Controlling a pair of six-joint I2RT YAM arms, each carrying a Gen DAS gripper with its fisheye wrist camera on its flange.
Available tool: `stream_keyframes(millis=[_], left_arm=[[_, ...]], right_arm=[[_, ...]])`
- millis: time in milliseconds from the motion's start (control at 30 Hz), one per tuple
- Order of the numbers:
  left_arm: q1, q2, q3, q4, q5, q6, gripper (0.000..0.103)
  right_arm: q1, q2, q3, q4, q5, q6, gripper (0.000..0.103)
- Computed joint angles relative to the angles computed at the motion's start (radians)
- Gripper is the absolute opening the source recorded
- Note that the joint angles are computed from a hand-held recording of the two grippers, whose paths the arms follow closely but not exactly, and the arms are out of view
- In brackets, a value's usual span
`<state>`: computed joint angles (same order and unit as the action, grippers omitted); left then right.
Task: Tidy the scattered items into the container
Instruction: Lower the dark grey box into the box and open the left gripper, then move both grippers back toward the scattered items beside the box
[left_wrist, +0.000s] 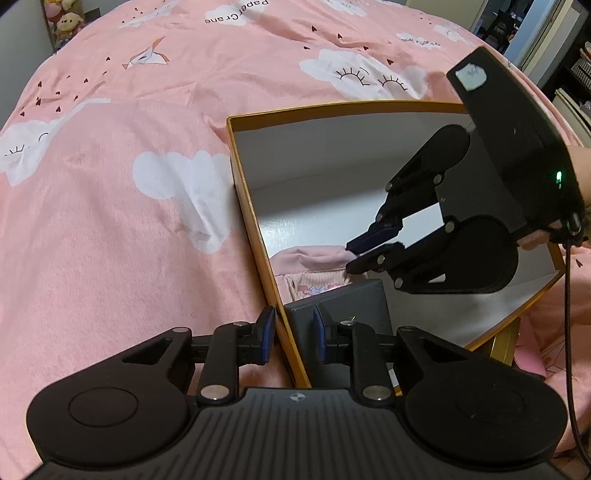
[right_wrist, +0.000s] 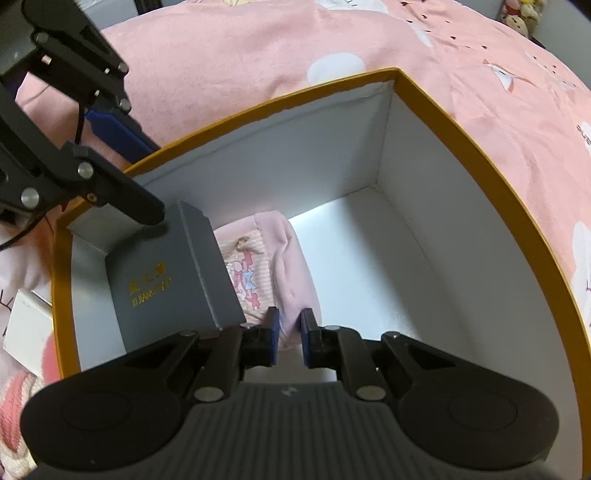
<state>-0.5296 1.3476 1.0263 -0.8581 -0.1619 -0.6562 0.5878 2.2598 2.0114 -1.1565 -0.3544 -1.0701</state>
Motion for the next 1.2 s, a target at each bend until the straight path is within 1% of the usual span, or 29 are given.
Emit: stream_keyframes(millis=[133, 300, 333, 433, 500, 533, 567, 600, 667, 733, 800, 900, 1067, 1133, 1200], left_arm=[[-0.035, -0.013, 0.011, -0.029, -0.049, -0.025, 0.025], [-0.092, -0.028, 0.035, -0.079, -0.1, -0.068, 0.026], [-0.109, -0.028, 0.042, -0.091, -0.114, -0.082, 0.026], [-0.161, -0.029, 0.059, -0.115, -0.161, -0.118, 0.028], [-0.202, -0.034, 0.067, -0.132, -0.201, -0.149, 0.032], [-0.223, -0.036, 0.073, -0.142, -0.223, -0.167, 0.034], [-0.244, -0.039, 0.08, -0.154, -0.244, -0.184, 0.034], [-0.267, -0.042, 0.086, -0.165, -0.265, -0.198, 0.034], [-0.309, -0.045, 0.101, -0.185, -0.294, -0.223, 0.035], [-0.341, -0.05, 0.111, -0.195, -0.295, -0.243, 0.035], [-0.385, -0.048, 0.12, -0.205, -0.321, -0.273, 0.035], [-0.435, -0.047, 0.129, -0.221, -0.341, -0.328, 0.035], [-0.503, -0.051, 0.111, -0.223, -0.321, -0.433, 0.035], [-0.534, -0.049, 0.093, -0.208, -0.317, -0.477, 0.035], [-0.562, -0.048, 0.073, -0.179, -0.306, -0.497, 0.035]], right_arm=[[-0.012, -0.004, 0.02, -0.007, -0.001, 0.042, 0.019], [-0.029, -0.066, -0.03, 0.011, -0.012, 0.039, 0.019], [-0.03, -0.085, -0.052, 0.023, -0.011, 0.038, 0.021], [-0.031, -0.172, -0.162, 0.095, -0.019, 0.05, 0.022], [-0.037, -0.242, -0.246, 0.143, -0.05, 0.072, 0.022], [-0.044, -0.275, -0.286, 0.164, -0.071, 0.081, 0.023], [-0.053, -0.306, -0.33, 0.194, -0.091, 0.092, 0.027], [-0.058, -0.335, -0.366, 0.223, -0.104, 0.106, 0.029], [-0.068, -0.396, -0.432, 0.271, -0.125, 0.126, 0.029], [-0.086, -0.457, -0.49, 0.301, -0.153, 0.14, 0.029], [-0.107, -0.52, -0.551, 0.327, -0.178, 0.154, 0.029], [-0.141, -0.607, -0.632, 0.351, -0.22, 0.174, 0.033], [-0.211, -0.776, -0.813, 0.407, -0.25, 0.199, 0.035], [-0.245, -0.828, -0.88, 0.421, -0.263, 0.213, 0.035], [-0.281, -0.863, -0.933, 0.411, -0.275, 0.231, 0.035]])
